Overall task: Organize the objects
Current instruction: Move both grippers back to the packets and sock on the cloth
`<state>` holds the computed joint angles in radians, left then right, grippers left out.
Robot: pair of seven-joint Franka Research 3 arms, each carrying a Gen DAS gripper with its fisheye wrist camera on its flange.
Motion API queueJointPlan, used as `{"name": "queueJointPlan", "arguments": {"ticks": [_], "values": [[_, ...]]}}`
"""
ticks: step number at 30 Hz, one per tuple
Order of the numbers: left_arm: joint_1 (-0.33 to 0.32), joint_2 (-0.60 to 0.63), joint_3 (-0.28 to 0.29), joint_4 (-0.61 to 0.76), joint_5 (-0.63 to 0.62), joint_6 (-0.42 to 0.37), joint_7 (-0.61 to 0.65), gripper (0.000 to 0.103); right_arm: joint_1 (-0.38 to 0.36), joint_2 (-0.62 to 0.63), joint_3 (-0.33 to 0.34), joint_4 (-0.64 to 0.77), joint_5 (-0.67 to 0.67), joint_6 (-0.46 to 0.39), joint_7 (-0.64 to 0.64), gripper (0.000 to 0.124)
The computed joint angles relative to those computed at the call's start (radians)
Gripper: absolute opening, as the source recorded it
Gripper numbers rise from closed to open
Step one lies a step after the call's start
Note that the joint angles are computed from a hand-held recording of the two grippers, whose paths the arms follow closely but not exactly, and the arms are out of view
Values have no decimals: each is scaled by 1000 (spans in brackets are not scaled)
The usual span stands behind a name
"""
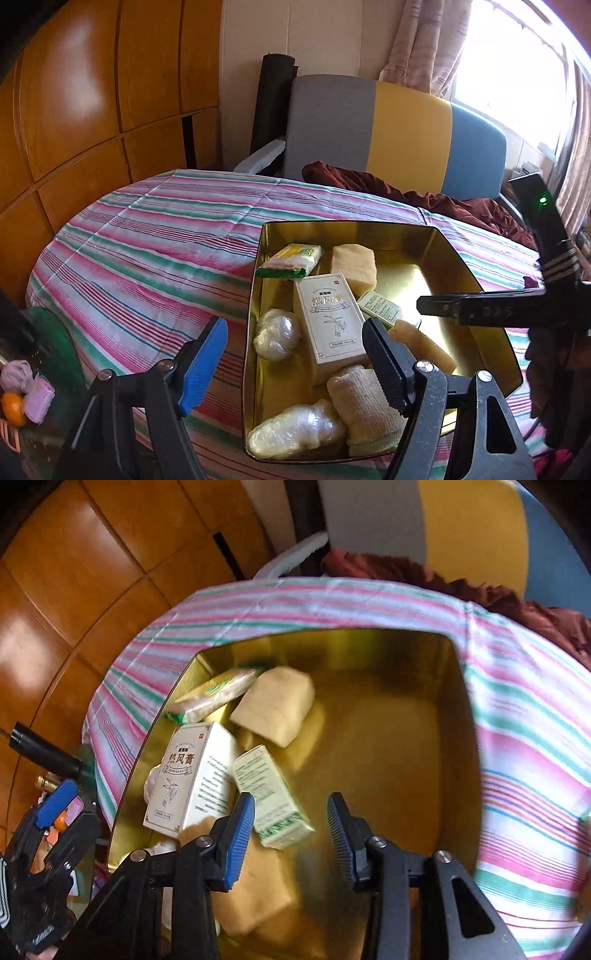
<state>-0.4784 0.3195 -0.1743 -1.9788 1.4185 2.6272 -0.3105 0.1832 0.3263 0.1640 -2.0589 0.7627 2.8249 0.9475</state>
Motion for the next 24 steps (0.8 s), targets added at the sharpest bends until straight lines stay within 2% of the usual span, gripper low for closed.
{"name": "queueJointPlan", "arguments": {"ticks": [8,15,21,24], "values": [[-22,9,-11,26,3,-5,28,78,-40,-104,-23,-104,66,66,-51,41],[-53,44,-15,78,-19,3,105,78,-78,-184,-89,-176,116,108,-68,41],[-88,84,-9,139,-51,10,192,78,-115,-215,-166,-218,7,149,26,41],[-108,113,-4,181,-74,14,243,78,-139,-215,-212,-236,-108,170,125,41]]}}
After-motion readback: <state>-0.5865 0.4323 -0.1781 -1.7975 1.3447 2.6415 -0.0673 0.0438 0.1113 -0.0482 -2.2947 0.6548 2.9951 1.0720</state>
